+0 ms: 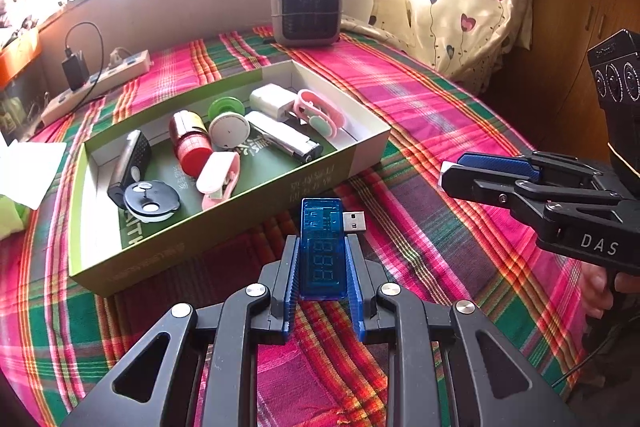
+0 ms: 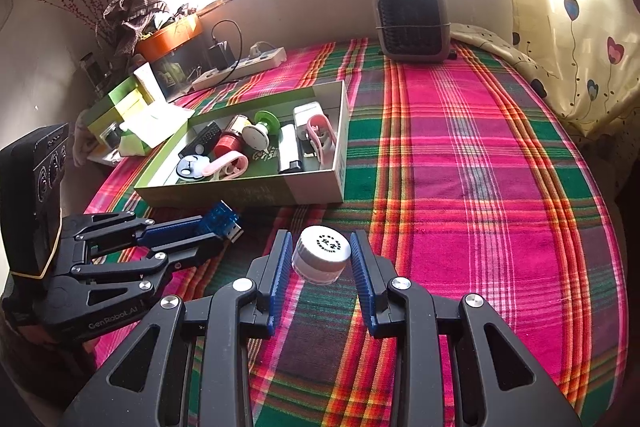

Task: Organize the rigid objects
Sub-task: 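Grasp the blue USB device with the left tool and lift it, then carry the white container and blue USB device over the green box with both tools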

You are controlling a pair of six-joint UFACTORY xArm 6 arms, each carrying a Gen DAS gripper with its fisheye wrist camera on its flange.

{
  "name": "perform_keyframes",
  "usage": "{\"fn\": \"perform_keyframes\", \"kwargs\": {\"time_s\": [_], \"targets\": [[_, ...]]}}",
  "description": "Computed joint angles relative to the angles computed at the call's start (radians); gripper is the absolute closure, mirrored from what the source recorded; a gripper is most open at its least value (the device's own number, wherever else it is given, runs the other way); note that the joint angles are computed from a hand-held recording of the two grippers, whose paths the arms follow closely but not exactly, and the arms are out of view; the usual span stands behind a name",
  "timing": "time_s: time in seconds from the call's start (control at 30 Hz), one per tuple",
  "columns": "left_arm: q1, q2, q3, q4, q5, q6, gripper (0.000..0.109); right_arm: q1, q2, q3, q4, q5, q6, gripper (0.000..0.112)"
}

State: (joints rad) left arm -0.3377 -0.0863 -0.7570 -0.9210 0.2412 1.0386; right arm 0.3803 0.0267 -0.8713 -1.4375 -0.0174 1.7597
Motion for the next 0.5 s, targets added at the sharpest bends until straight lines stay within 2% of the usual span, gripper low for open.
{"fn": "perform_keyframes", "kwargs": {"time_s": [0.5], "targets": [[0.06, -0.045, -0.016, -0.024, -0.01, -0.008, 0.088, 0.036, 0.011, -0.072, 0.015, 0.034, -0.041, 0.081]]}}
